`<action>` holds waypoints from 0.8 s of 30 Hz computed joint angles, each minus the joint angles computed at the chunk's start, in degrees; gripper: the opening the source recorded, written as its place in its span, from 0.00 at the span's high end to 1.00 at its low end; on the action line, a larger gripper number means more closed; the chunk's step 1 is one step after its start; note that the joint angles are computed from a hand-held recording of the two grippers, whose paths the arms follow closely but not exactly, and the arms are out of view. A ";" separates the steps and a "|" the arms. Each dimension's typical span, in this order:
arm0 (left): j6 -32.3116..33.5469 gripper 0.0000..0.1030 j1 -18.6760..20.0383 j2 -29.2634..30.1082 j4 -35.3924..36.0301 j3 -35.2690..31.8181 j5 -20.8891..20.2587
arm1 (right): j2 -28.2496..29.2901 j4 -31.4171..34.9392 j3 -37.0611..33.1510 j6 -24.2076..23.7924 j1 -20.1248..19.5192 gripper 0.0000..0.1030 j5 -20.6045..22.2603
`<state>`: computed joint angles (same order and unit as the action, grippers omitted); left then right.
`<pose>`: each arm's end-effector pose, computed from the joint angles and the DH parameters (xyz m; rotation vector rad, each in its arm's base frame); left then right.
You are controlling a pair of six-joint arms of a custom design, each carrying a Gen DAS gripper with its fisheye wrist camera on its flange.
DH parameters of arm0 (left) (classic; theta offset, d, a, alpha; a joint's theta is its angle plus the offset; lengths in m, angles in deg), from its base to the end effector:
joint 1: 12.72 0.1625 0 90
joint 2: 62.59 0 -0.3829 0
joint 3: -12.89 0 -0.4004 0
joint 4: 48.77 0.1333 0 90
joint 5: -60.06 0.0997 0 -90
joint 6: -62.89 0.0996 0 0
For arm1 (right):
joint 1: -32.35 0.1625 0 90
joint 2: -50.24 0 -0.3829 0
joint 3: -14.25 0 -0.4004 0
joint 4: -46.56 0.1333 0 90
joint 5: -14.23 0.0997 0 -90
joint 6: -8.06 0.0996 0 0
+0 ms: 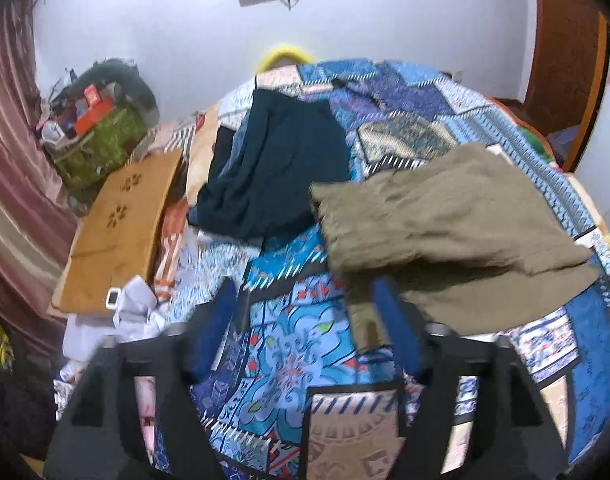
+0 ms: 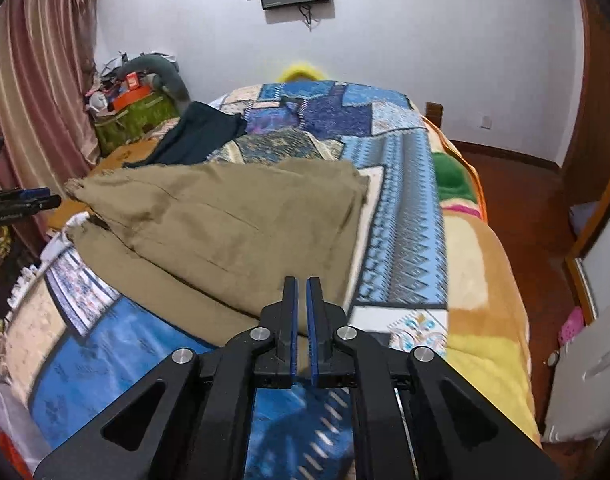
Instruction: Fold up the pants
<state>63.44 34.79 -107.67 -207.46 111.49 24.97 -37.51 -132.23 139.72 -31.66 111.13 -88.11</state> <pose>-0.2601 -0.6020 0.0825 0.6778 2.1417 -0.6954 0.0184 -0.4829 0.3166 0.4736 -2.3717 0.9294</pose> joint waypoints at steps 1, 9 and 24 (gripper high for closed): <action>1.25 0.16 -0.51 0.47 -1.24 -0.29 0.36 | 0.30 0.20 -0.29 0.30 0.32 0.91 0.16; 17.50 0.00 -2.67 8.76 -8.24 -5.46 6.40 | 3.91 -0.98 -1.55 -0.88 3.29 0.39 0.39; 26.11 0.00 -1.86 18.07 -3.17 -15.64 2.76 | 10.65 4.95 -5.03 -3.73 4.98 0.38 -0.86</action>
<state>89.55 32.92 -89.60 -210.63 95.85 27.72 -26.87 -127.28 134.69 -35.39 116.11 -88.96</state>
